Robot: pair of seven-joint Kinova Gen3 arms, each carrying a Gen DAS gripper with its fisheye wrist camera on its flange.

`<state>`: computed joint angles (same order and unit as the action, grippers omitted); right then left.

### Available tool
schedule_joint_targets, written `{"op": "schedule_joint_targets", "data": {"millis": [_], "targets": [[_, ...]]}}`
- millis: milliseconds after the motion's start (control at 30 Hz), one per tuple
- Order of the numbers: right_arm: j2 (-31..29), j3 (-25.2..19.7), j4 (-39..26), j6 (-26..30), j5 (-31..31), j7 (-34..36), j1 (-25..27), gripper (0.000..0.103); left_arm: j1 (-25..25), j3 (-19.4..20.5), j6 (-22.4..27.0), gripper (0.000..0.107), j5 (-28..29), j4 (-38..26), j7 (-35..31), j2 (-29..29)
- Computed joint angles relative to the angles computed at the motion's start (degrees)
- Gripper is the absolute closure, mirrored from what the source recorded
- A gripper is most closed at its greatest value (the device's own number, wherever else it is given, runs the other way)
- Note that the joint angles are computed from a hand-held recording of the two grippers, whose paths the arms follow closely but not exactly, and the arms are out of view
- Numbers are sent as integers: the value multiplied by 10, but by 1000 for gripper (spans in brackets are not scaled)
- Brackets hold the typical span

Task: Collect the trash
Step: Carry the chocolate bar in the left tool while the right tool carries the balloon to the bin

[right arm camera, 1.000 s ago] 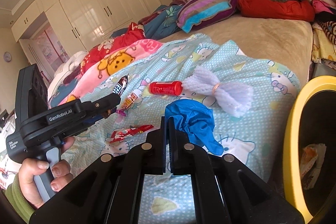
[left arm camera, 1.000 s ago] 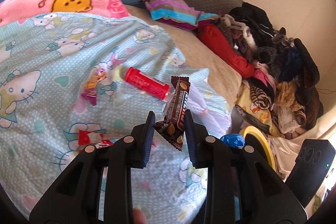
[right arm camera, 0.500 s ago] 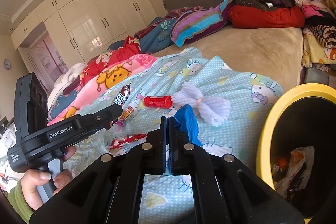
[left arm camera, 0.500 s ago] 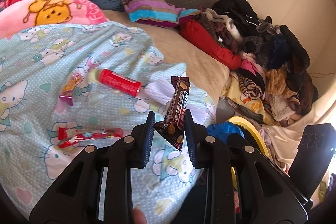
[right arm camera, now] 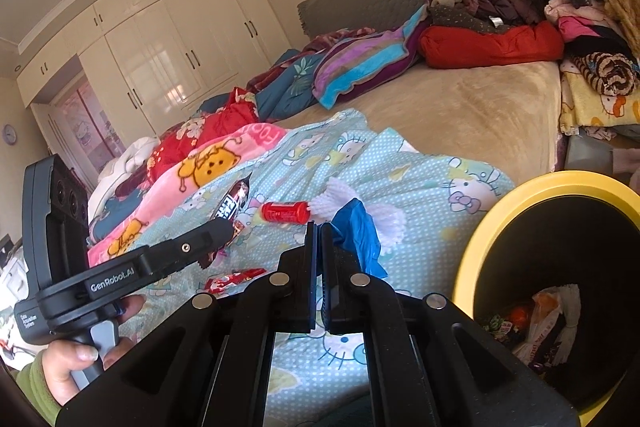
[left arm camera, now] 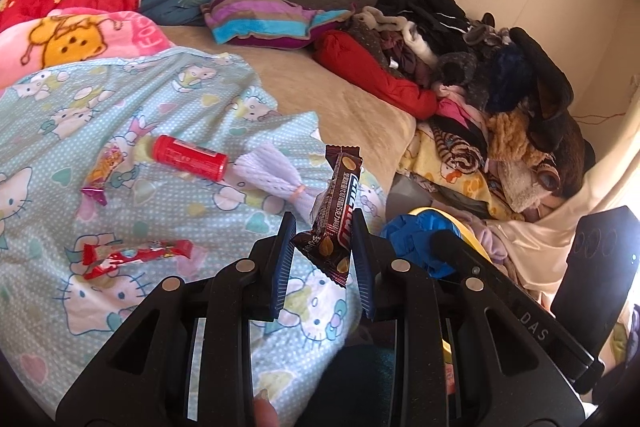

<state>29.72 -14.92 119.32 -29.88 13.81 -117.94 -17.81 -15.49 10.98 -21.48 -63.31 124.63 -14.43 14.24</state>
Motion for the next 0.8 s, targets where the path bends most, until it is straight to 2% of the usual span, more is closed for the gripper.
{"op": "schedule_joint_targets", "data": {"millis": [800], "targets": [[-31, 45, 56, -56, -47, -9, 32, 101, 43, 19, 8, 86, -37, -18, 16, 5]]}}
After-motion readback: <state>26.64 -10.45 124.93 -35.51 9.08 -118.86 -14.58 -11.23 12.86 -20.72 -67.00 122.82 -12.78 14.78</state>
